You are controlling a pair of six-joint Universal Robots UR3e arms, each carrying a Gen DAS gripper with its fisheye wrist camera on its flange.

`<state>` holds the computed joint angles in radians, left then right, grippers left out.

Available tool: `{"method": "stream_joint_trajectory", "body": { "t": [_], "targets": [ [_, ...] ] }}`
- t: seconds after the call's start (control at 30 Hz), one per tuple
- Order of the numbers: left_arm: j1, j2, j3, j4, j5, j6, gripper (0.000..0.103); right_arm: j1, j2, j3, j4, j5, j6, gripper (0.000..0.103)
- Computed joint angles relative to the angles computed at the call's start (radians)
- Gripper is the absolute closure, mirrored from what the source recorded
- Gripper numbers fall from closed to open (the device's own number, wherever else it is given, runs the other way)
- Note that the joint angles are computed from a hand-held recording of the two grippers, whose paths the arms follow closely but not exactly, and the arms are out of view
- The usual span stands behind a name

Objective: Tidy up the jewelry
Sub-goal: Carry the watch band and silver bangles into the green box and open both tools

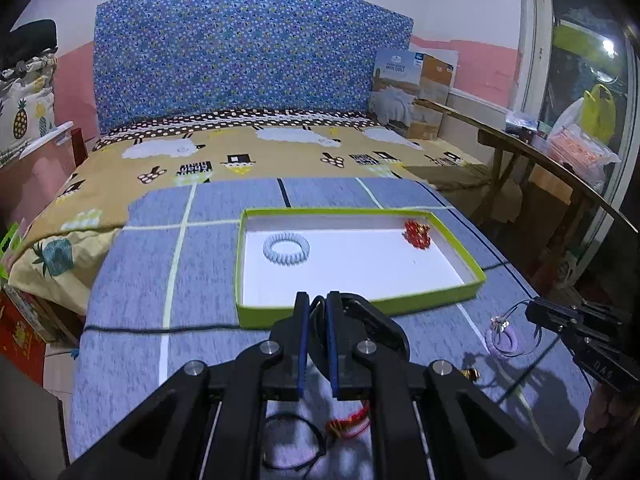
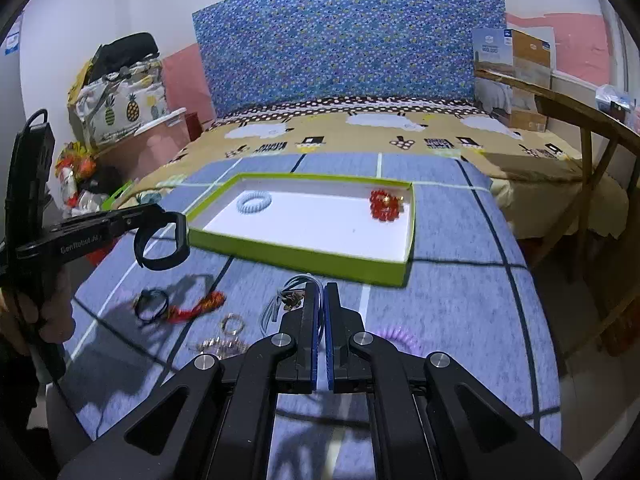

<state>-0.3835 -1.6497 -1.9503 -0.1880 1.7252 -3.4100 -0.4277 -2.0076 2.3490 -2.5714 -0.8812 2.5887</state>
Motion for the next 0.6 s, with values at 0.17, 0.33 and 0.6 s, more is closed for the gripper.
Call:
{"method": "stream_joint_trajectory", "body": {
  "t": [0.17,0.33,0.6],
  "targets": [
    [0.035,-0.04,0.068,-0.021,-0.017,0.017,0.095,0.032,0.12,-0.083,-0.074,-0.016,0.055,0.101],
    [0.069,-0.098,0.151,-0.044,-0.029,0.036,0.095,0.073,0.255,-0.189,-0.145,-0.044,0.116,0.101],
    [0.102,-0.224,0.289,-0.082,-0.039,0.062,0.095,0.152,0.493,-0.383,-0.205,-0.124,0.196,0.101]
  ]
}}
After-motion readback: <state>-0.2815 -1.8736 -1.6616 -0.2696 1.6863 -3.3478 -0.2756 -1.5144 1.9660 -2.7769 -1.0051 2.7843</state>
